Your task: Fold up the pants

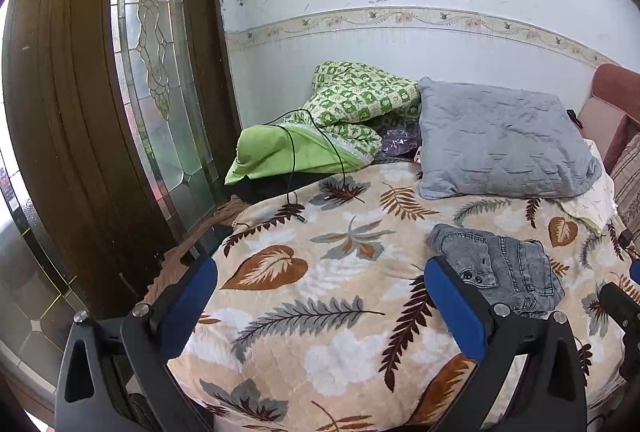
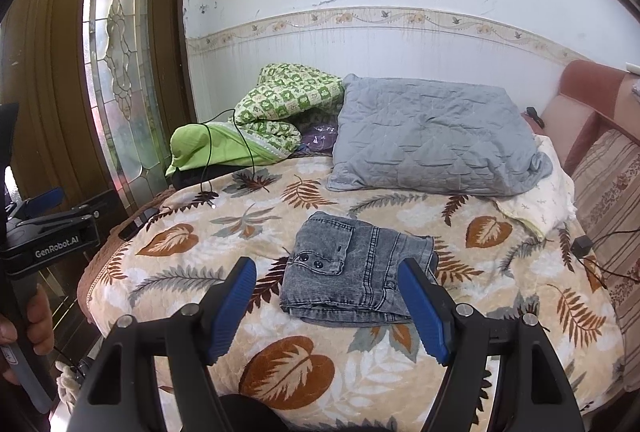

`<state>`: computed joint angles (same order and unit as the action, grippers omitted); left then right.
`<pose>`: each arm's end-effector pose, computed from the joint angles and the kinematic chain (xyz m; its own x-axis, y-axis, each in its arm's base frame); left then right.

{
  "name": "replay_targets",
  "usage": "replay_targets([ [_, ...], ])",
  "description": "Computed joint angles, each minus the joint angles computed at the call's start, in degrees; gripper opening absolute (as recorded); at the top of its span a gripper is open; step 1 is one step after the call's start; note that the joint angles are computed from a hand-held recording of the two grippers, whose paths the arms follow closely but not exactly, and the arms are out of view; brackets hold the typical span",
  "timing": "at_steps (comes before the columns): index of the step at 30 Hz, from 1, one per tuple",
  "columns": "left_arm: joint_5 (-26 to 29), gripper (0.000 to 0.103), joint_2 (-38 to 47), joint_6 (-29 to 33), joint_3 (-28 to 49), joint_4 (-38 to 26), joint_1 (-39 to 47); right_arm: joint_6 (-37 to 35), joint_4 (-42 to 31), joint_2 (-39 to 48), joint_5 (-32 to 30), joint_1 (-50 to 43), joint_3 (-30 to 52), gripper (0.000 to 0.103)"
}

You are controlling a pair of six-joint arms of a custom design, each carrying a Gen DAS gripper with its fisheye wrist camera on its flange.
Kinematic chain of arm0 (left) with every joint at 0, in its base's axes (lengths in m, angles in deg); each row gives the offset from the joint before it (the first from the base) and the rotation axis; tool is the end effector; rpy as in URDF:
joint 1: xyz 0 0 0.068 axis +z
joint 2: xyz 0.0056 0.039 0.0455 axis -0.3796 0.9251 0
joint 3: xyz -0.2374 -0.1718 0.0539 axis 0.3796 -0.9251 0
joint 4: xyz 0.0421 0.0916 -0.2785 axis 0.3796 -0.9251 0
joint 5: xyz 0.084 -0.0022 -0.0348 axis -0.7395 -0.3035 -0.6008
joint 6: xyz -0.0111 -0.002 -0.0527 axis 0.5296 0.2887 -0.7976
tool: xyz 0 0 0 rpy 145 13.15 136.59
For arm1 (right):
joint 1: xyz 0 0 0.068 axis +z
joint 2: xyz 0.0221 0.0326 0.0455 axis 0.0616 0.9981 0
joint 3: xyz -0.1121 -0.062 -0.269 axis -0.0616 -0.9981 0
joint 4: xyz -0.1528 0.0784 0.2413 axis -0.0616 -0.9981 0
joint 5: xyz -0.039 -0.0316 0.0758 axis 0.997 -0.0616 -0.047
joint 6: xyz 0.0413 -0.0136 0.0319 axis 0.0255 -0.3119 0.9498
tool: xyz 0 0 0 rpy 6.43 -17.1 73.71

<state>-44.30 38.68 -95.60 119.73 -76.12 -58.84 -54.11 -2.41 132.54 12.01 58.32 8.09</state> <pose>0.1629 -0.0878 0.2903 -0.5024 -0.0779 -0.8611 -0.3251 0.9399 0.1047 0.1666 0.2052 0.3015 -0.5352 -0.1352 -0.8338 -0.2884 0.9570 0.0299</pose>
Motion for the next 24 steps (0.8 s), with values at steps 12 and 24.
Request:
replay_targets([
  [12, 2.71, 0.103, -1.87, 2.65, -1.79, 1.90, 3.46, 0.02, 1.08, 3.04, 0.52, 0.85, 1.39, 0.076],
  [24, 5.51, 0.103, -2.74, 5.69, -3.28, 4.86, 5.99, 0.34, 1.65, 5.81, 0.58, 0.77, 2.63, 0.076],
])
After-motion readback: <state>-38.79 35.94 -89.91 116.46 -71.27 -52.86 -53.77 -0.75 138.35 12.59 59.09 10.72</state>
